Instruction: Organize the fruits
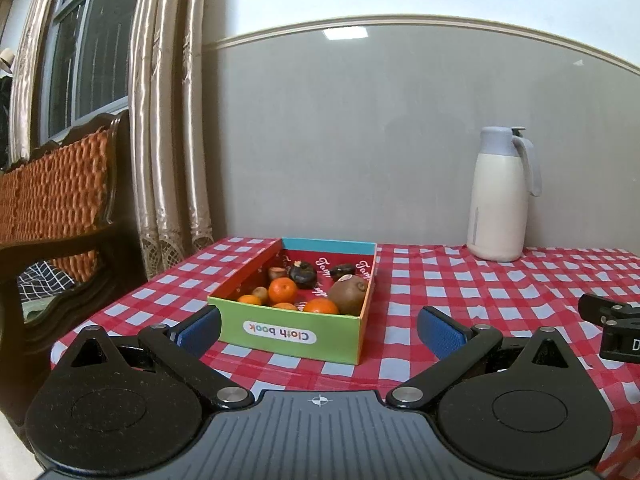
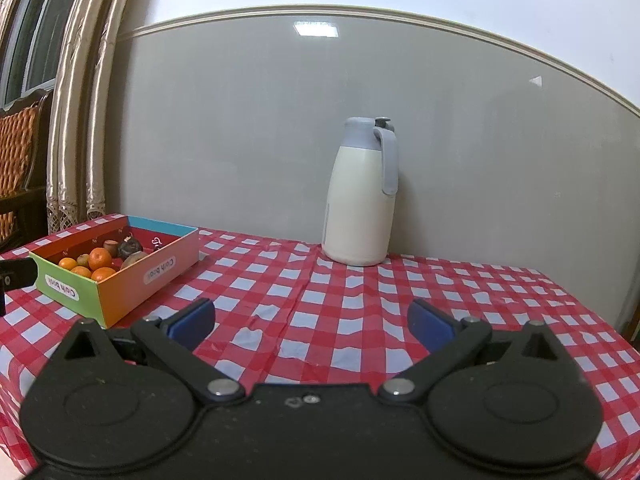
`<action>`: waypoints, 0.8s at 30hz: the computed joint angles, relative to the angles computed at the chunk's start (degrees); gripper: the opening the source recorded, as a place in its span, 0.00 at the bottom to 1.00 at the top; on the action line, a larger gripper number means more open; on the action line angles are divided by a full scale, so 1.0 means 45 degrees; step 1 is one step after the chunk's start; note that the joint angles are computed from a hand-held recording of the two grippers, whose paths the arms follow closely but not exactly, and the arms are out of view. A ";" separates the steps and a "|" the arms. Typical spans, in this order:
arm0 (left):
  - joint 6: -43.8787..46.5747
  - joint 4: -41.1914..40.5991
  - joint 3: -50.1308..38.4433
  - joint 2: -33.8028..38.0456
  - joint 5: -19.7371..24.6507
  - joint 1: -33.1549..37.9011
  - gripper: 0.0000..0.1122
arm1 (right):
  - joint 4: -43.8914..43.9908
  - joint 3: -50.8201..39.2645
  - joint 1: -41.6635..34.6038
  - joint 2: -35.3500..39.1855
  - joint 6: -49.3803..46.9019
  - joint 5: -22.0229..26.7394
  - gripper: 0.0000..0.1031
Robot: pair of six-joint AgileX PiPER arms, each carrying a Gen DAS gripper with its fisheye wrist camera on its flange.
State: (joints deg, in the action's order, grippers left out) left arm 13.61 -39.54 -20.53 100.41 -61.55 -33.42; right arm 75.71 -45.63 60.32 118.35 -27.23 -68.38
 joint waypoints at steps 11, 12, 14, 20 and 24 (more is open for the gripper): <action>-0.0028 0.0144 -0.0014 0.0020 0.0037 0.0054 0.92 | -0.0029 -0.0003 -0.0030 0.0014 -0.0023 0.0044 1.00; -0.0025 0.0147 -0.0025 0.0017 0.0058 0.0059 0.92 | -0.0015 -0.0013 -0.0029 0.0015 -0.0033 0.0045 1.00; -0.0034 0.0145 -0.0018 0.0014 0.0047 0.0064 0.92 | -0.0015 -0.0005 -0.0019 0.0021 -0.0025 0.0036 1.00; -0.0066 0.0130 0.0003 0.0029 -0.0006 0.0054 0.92 | -0.0018 -0.0006 -0.0019 0.0027 -0.0019 0.0042 1.00; -0.0050 0.0139 -0.0004 0.0023 0.0014 0.0052 0.92 | -0.0005 -0.0032 -0.0022 0.0036 -0.0038 0.0036 1.00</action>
